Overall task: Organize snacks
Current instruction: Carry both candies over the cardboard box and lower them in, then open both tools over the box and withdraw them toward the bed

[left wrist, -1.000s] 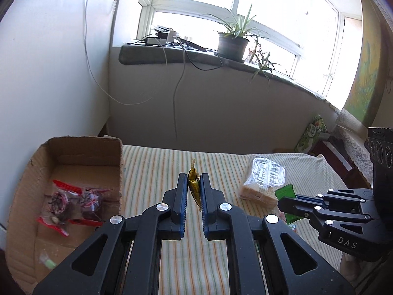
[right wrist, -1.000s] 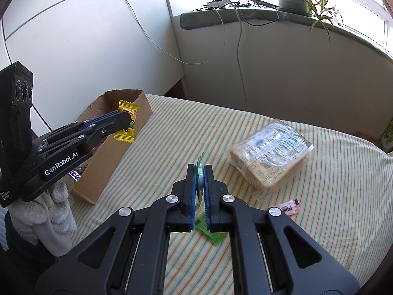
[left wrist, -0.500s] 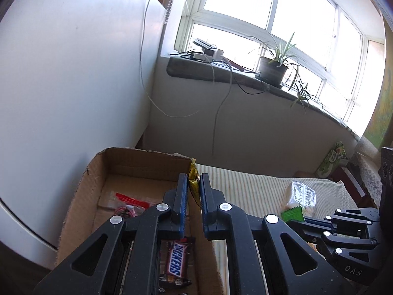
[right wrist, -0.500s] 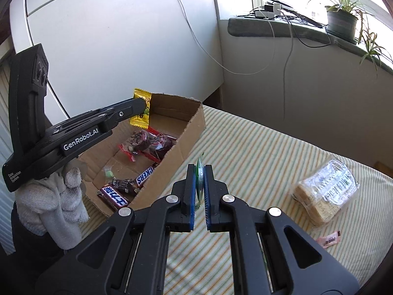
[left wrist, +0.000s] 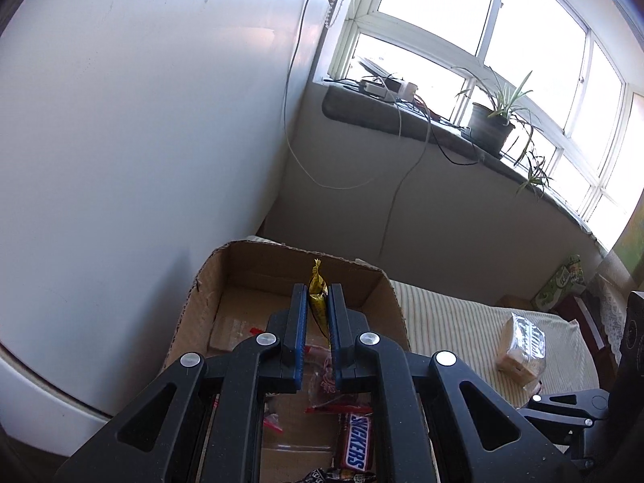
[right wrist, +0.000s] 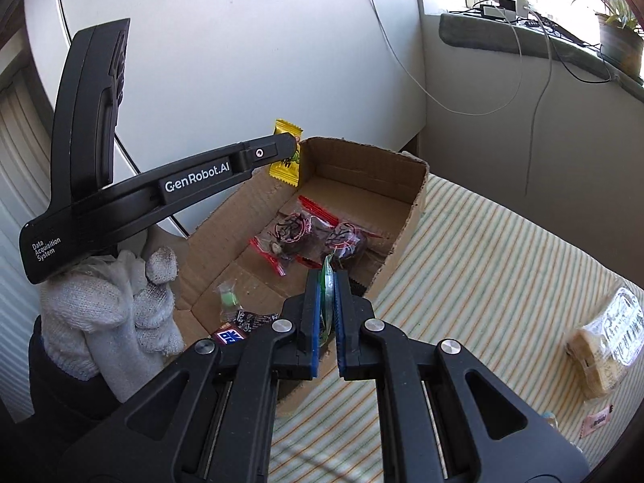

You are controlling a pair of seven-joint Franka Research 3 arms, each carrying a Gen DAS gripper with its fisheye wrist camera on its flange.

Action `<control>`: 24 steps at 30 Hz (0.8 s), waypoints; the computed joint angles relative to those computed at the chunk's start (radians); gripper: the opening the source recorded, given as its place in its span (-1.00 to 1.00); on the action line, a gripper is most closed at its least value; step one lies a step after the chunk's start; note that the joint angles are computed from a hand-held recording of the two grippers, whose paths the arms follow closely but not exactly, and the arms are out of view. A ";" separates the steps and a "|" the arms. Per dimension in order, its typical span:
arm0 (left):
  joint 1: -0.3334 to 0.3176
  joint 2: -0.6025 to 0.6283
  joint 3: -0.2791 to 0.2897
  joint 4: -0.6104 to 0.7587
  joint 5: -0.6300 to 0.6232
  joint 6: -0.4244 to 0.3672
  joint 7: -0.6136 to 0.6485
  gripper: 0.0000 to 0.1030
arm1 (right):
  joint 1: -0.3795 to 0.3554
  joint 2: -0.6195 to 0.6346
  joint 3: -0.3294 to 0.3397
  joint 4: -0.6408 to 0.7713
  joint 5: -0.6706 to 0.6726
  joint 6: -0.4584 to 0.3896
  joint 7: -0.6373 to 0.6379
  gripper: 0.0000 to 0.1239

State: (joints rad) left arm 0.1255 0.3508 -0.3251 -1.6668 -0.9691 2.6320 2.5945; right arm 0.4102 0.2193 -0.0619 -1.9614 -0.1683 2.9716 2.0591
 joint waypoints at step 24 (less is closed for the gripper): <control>-0.006 -0.006 -0.015 -0.020 0.069 0.084 -0.035 -0.74 | 0.026 0.085 -0.002 0.086 0.086 -0.025 -0.090 -0.90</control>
State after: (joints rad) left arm 0.1191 0.3448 -0.3398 -1.6871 -0.9004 2.7164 2.5591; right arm 0.4360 0.3043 -0.0639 -1.8750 -0.0821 2.9467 1.9691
